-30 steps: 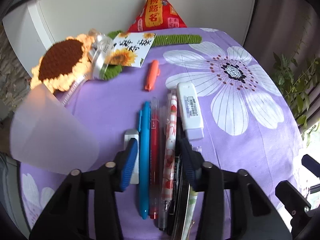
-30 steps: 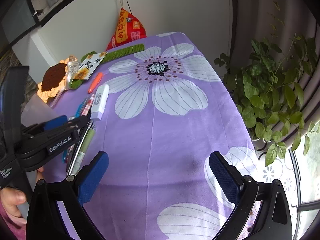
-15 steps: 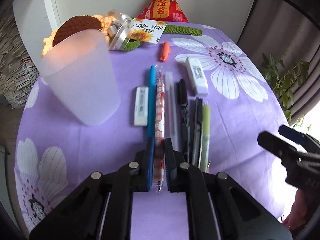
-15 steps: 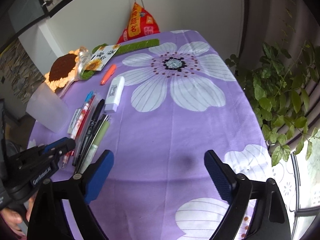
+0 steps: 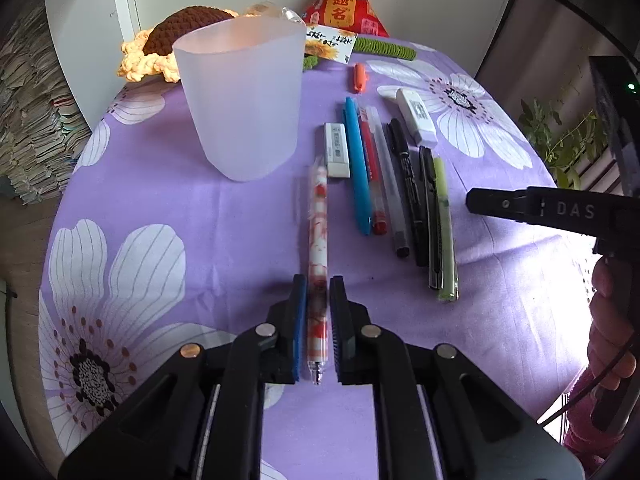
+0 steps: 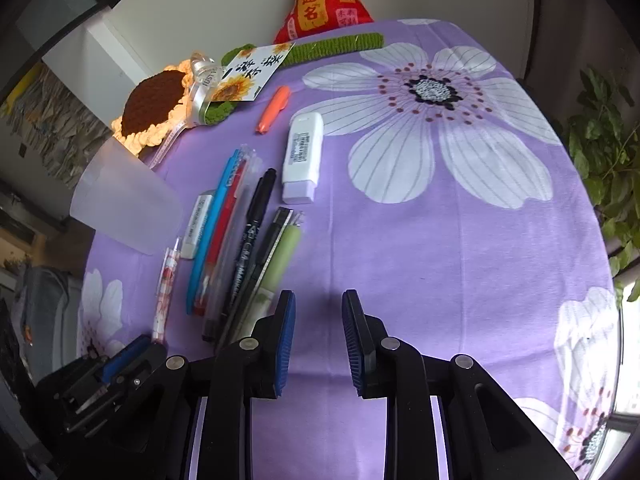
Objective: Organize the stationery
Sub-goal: 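Grasp the green pen with the right tool while the left tool lifts the pink pen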
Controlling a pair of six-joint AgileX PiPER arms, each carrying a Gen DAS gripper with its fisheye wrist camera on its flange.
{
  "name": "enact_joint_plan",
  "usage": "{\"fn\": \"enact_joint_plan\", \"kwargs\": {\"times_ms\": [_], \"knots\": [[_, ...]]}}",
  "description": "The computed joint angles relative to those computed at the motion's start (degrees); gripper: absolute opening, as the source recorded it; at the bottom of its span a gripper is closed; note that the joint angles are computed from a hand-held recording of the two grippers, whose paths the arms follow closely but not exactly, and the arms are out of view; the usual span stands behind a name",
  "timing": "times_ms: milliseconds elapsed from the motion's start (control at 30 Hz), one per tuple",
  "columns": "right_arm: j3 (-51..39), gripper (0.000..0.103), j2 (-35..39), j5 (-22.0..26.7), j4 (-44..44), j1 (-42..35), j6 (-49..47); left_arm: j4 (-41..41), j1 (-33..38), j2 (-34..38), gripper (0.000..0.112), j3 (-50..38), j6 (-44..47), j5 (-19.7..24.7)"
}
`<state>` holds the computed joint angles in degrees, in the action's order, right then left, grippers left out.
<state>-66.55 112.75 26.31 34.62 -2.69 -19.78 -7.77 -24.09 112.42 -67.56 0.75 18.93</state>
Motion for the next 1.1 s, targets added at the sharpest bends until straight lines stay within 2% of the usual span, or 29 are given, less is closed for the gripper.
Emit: {"fn": "enact_joint_plan", "kwargs": {"times_ms": [100, 133, 267, 367, 467, 500, 567, 600, 633, 733, 967, 1100], "knots": [[-1.69, 0.026, 1.23, 2.75, 2.13, 0.14, -0.15, -5.97, 1.16, -0.32, 0.042, 0.26, 6.11, -0.71], [-2.10, 0.026, 1.53, 3.04, 1.35, 0.46, 1.15, -5.96, 1.28, -0.48, 0.043, 0.42, 6.14, -1.45], [-3.42, 0.026, 2.10, 2.45, -3.83, 1.92, 7.70, -3.14, 1.77, 1.05, 0.042, -2.54, 3.66, -1.64], [-4.18, 0.026, 2.44, 3.06, -4.08, 2.40, 8.83, -6.46, 2.27, 3.56, 0.041, -6.45, 7.15, 0.09], [-4.89, 0.026, 2.58, 3.27, -5.95, 3.20, 11.20, -1.24, 1.68, 5.82, 0.040, -9.84, 2.58, 1.84], [-5.14, 0.026, 2.70, 3.47, -6.06, 3.35, 11.45, 0.72, 1.44, 6.59, 0.037, -10.75, 0.65, 2.37], [-6.02, 0.026, 3.28, 4.18, -7.26, 4.01, 12.45, -0.54, 1.85, 7.61, 0.029, -11.80, 1.94, 3.82], [-5.93, 0.026, 3.25, 3.77, -8.11, 4.36, 13.10, 0.82, 1.69, 7.14, 0.027, -10.87, 0.81, 2.39], [-5.85, 0.026, 3.17, 3.07, -9.90, 5.00, 14.58, 0.91, 1.82, 7.21, 0.021, -11.15, 1.02, 3.11], [-6.72, 0.026, 3.54, 1.92, -17.64, 7.23, 21.67, 0.73, 2.20, 7.12, 0.012, -10.79, 1.50, 2.71], [-5.29, 0.026, 2.40, 0.98, -29.13, 7.96, 30.61, -5.63, 3.46, 4.79, 0.011, -6.35, 9.12, 1.18], [-2.20, 0.022, 0.22, 0.80, -36.33, 6.88, 35.22, -6.04, 3.70, 3.57, 0.011, -4.47, 9.56, 0.64]]}}
